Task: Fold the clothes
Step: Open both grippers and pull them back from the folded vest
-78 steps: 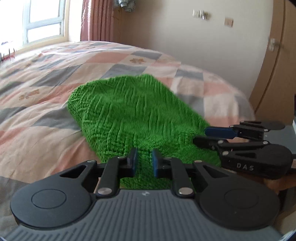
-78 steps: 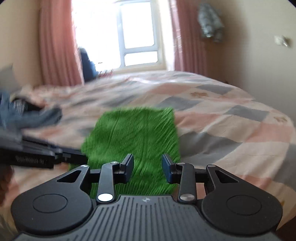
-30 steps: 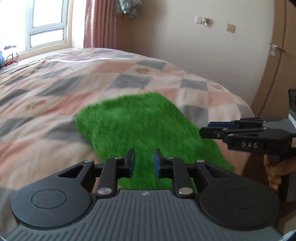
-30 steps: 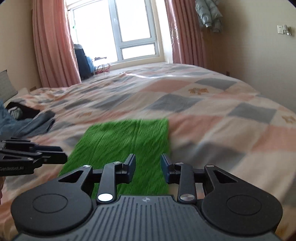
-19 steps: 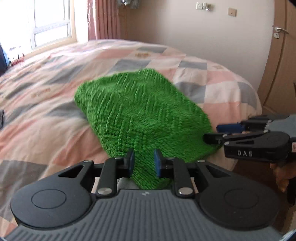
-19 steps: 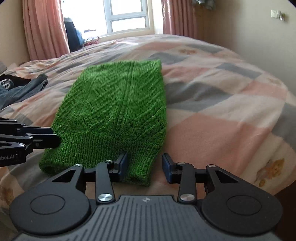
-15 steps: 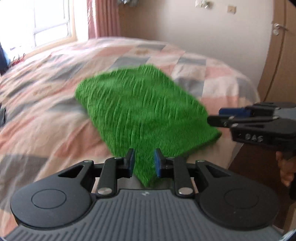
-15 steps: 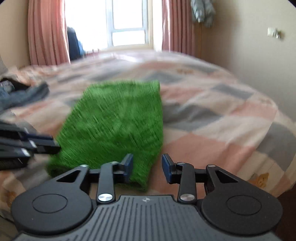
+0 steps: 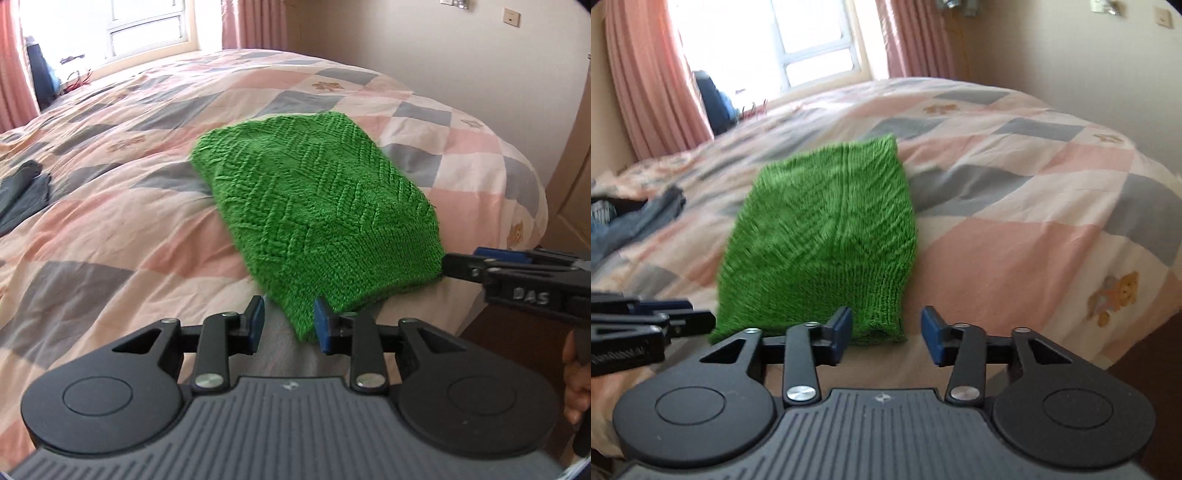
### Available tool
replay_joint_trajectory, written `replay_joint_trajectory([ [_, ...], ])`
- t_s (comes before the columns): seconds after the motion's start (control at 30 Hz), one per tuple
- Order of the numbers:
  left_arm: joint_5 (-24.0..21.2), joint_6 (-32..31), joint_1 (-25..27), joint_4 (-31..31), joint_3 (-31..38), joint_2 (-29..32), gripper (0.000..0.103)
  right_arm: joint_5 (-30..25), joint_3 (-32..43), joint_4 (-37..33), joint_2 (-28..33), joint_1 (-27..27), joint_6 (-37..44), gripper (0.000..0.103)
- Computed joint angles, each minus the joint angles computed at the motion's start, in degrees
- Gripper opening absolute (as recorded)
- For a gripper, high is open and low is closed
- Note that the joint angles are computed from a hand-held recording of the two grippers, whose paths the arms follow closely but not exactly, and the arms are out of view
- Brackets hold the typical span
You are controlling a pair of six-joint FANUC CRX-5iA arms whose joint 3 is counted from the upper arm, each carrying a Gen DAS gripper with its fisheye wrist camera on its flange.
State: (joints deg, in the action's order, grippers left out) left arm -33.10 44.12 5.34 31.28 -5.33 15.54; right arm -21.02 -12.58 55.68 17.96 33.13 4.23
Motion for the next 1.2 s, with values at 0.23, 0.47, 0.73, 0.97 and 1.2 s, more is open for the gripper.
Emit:
replay_joint_trajectory([
  [0.23,0.2,3.0,0.7,-2.2,-2.5,-4.4,0.035,-0.6,-3.2,4.5,-4.1,1.1,-6.4,0.056],
  [0.47,1.4,0.8,1.2,0.1,-6.3,-8.2,0.041,-1.2,-5.3,7.0,-6.8,2.4,-9.9,0.063],
  [0.73,2.5,-2.7,1.7,3.7,-10.3,-11.7,0.046,-2.5,-7.6,10.8,-9.5,4.3,-14.3,0.072],
  [0.97,3.8,-8.9,1.9,9.9,-14.0,-14.1,0.052,-4.4,-9.2,13.3,-11.7,5.8,-17.2,0.074],
  [1.2,3.3,-16.0,2.8,18.4,-17.1,-15.1,0.055,-8.3,-8.7,12.4,-12.4,8.6,-15.8,0.076],
])
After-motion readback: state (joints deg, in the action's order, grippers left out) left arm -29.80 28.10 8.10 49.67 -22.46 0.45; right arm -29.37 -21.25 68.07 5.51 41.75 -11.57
